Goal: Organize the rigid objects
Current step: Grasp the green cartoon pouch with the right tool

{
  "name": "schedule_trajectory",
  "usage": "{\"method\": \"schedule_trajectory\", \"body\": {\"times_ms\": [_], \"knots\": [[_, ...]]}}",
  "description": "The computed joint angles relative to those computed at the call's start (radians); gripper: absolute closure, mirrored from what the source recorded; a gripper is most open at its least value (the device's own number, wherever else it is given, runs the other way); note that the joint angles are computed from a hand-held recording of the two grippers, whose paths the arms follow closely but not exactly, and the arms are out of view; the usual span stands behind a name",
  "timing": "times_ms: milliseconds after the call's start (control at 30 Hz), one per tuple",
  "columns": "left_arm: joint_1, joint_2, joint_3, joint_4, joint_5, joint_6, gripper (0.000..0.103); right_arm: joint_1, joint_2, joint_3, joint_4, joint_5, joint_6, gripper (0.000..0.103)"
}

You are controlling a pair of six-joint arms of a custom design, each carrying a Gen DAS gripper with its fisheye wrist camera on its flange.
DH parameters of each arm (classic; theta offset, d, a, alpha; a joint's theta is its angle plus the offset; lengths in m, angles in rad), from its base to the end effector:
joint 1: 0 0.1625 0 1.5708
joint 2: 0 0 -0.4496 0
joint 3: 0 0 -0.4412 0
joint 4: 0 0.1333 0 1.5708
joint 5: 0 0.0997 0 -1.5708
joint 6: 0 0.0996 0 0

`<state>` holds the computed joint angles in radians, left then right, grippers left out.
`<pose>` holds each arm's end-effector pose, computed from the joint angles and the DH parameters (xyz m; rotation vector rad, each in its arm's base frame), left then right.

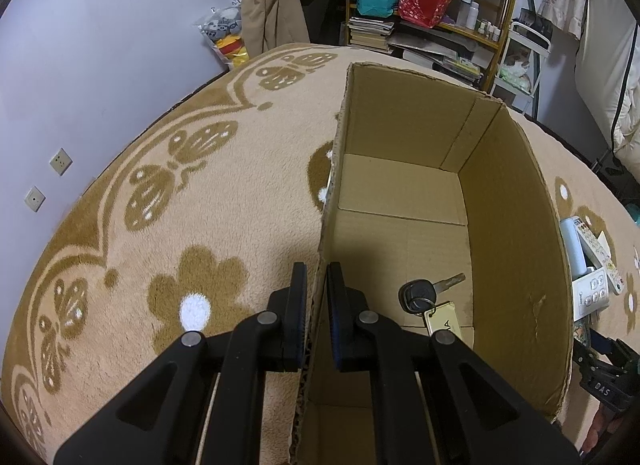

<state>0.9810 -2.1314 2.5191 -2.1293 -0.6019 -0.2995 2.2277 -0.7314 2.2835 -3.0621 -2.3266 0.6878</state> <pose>0.0248 -0.3502 0.3379 0.2246 2.2357 -0.6816 0.3189 -0.3071 -0.0567 -0.0083 -2.4587 0.5494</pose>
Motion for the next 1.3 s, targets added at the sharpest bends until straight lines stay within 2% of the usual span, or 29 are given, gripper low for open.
{"method": "schedule_trajectory", "body": {"times_ms": [233,533,667,933,1300], "knots": [[0.005,0.003,-0.003,-0.003,0.000,-0.002,0.094,0.022,0.028,-0.016,0.017,-0.065,-0.006,0.035],[0.005,0.005,-0.006,0.002,0.001,-0.011,0.094,0.004,0.000,0.024,-0.081,-0.011,-0.011,0.037],[0.004,0.005,-0.006,0.005,0.001,-0.012,0.094,0.008,-0.012,0.034,-0.094,-0.024,0.003,0.037],[0.009,0.007,-0.009,0.006,-0.008,-0.016,0.094,0.016,-0.042,0.025,-0.024,-0.021,0.035,0.038],[0.006,0.004,-0.009,0.015,-0.006,-0.022,0.094,0.042,-0.131,0.052,-0.039,-0.017,0.135,0.038]]}}
